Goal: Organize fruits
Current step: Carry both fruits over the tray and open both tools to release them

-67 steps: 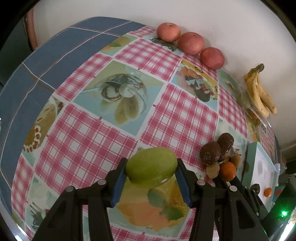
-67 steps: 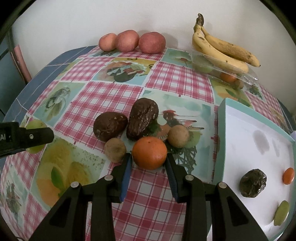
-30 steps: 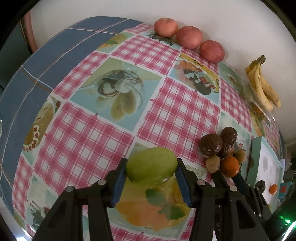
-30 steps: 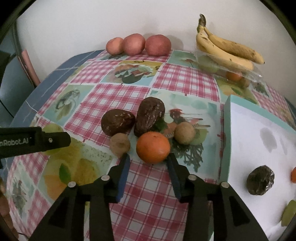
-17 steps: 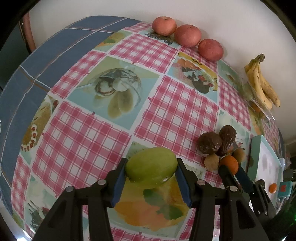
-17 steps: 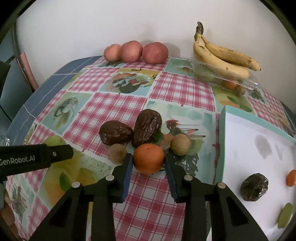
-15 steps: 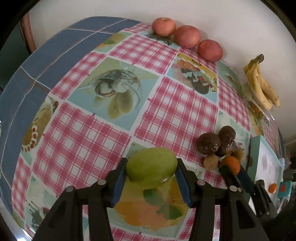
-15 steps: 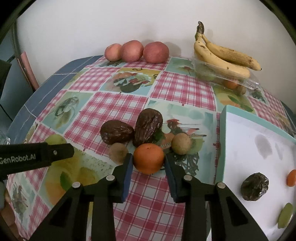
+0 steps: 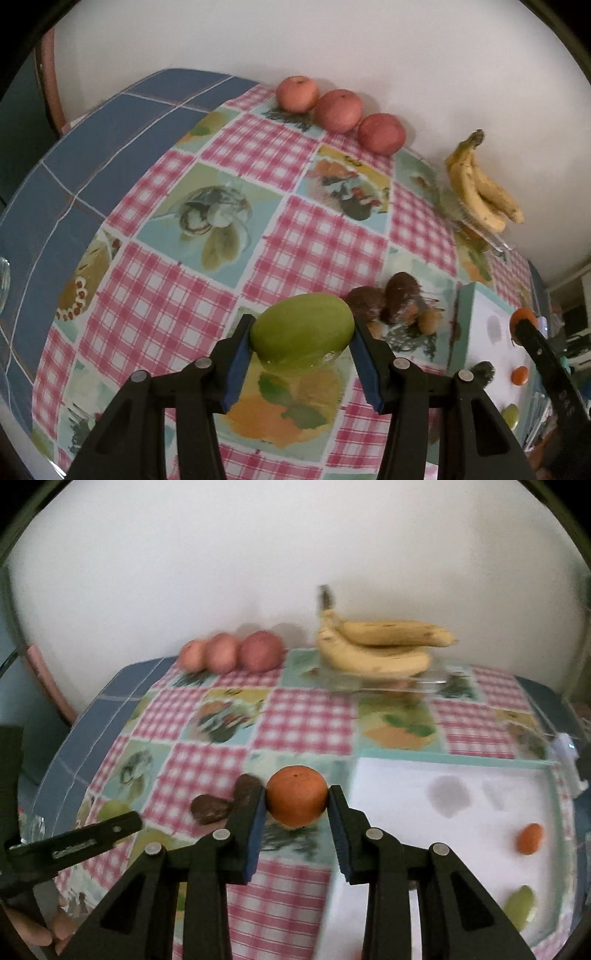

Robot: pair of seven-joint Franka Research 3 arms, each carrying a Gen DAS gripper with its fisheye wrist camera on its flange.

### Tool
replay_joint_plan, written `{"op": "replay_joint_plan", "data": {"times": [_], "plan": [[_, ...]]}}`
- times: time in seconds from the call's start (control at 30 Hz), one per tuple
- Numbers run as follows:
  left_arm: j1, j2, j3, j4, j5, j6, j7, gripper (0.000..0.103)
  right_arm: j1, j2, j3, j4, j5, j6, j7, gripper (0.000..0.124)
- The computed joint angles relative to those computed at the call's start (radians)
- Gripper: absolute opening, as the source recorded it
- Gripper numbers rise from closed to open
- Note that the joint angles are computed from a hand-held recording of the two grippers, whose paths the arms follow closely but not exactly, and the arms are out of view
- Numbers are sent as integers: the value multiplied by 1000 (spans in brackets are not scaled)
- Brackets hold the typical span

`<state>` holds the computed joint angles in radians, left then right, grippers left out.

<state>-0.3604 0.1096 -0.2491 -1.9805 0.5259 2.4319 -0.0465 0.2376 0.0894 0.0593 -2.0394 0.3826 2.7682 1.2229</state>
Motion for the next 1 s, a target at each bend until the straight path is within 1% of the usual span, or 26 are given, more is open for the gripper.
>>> {"op": "replay_joint_plan", "data": {"times": [0.07,0.13,0.17,0.23,0.33,0.4,0.5,0.67,0.8,0.87,0.93,1.0], "plan": [[0,5,-2,7,-4,22,7,54,-11,0,-21,15,-36,-31,49,35],[-6,19,-4,30,-5,14,20,54,-24,-1,-43,27,-93,-58,104,35],[-10,27,-6,45,-5,9,30,54,-31,-1,-56,31,-143,-71,144,35],[-17,39,-7,65,-5,8,45,54,-45,-3,-72,35,-205,-83,200,35],[-31,64,-9,106,-5,15,76,54,-81,-8,-87,50,-222,-119,230,35],[-47,90,-11,151,2,-2,106,54,-103,-13,-98,56,-242,-134,257,35],[-77,141,-8,235,20,-37,147,54,-132,-22,-112,55,-274,-129,293,35],[-136,281,6,456,41,-126,265,54,-178,-19,-119,68,-221,-108,279,35],[-180,431,25,676,19,-152,387,54,-196,3,-122,89,-205,-109,267,35],[-209,508,42,794,6,-188,448,54,-206,25,-121,108,-175,-109,237,35],[-237,591,62,921,-12,-226,503,54,-209,50,-124,126,-182,-104,230,35],[-256,661,79,1021,-36,-244,545,54,-208,79,-132,147,-207,-103,241,35]]}}
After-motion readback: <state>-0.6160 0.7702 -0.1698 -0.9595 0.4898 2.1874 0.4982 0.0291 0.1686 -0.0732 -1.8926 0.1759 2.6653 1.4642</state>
